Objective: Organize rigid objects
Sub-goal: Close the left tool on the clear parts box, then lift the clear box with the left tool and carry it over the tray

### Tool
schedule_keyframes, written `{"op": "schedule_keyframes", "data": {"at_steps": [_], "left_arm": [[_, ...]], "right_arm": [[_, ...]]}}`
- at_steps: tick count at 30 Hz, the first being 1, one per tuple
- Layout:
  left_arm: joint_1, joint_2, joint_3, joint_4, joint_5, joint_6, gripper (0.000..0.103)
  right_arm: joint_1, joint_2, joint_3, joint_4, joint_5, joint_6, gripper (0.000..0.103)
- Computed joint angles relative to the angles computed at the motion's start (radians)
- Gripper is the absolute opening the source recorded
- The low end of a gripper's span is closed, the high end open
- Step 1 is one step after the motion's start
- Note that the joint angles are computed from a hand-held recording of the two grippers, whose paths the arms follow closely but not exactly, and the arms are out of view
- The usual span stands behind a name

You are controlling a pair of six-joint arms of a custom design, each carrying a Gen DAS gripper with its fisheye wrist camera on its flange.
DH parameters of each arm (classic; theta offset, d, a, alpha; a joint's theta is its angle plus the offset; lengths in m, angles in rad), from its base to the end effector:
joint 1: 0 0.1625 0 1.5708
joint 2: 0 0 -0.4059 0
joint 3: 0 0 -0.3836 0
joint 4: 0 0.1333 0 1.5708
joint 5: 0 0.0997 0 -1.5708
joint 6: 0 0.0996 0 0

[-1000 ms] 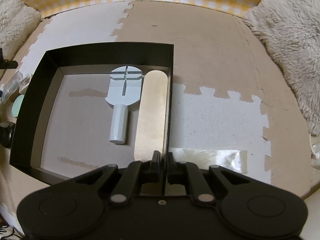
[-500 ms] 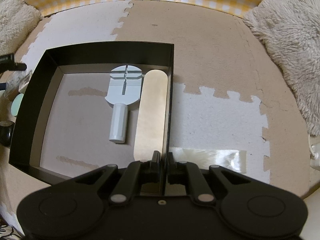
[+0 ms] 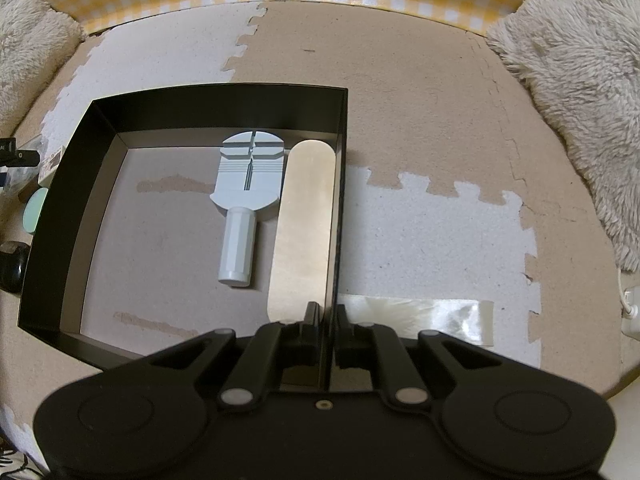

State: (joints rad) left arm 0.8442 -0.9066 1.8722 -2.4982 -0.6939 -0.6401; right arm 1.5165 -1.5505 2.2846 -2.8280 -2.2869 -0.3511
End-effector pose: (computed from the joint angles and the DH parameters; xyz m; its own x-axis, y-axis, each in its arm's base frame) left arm -0.2189 -0.5622 0.0992 -0.7642 -0.0877 -0.6389 0.2586 0.8659 -0.4282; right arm 0.0452 -0.4200 0.2961 -0.7068 0.0484 0.7058 -0.2088 0.9389 -0.2735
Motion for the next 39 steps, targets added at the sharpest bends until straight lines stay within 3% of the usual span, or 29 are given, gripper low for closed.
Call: {"op": "schedule_keyframes", "data": {"at_steps": [8,16,19,24,32,35,39], "left_arm": [[0.003,0.013,-0.005,-0.043,0.005,0.037,0.074],[-0.059,-0.002,0.033,-0.242,-0.003,0.146,0.074],[-0.101,-0.003,0.048,-0.304,-0.064,0.205,0.074],[-0.166,-0.01,0.077,-0.361,-0.236,0.235,0.074],[-0.237,0.03,0.103,-0.35,-0.495,0.21,0.074],[-0.243,0.076,0.084,-0.334,-0.516,0.213,0.074],[-0.246,0.141,0.043,-0.326,-0.461,0.238,0.074]], "right_arm": [[0.0,-0.001,-0.001,0.002,0.001,0.001,0.009],[0.0,-0.001,-0.001,0.003,0.001,0.002,0.009],[0.0,0.0,-0.001,0.003,0.0,0.002,0.009],[0.0,0.0,-0.001,0.001,0.0,0.001,0.009],[0.001,0.001,-0.001,0.001,-0.001,0.001,0.009],[0.001,0.001,0.0,-0.001,-0.002,-0.001,0.009],[0.001,0.001,-0.001,-0.002,-0.003,-0.003,0.009]]}}
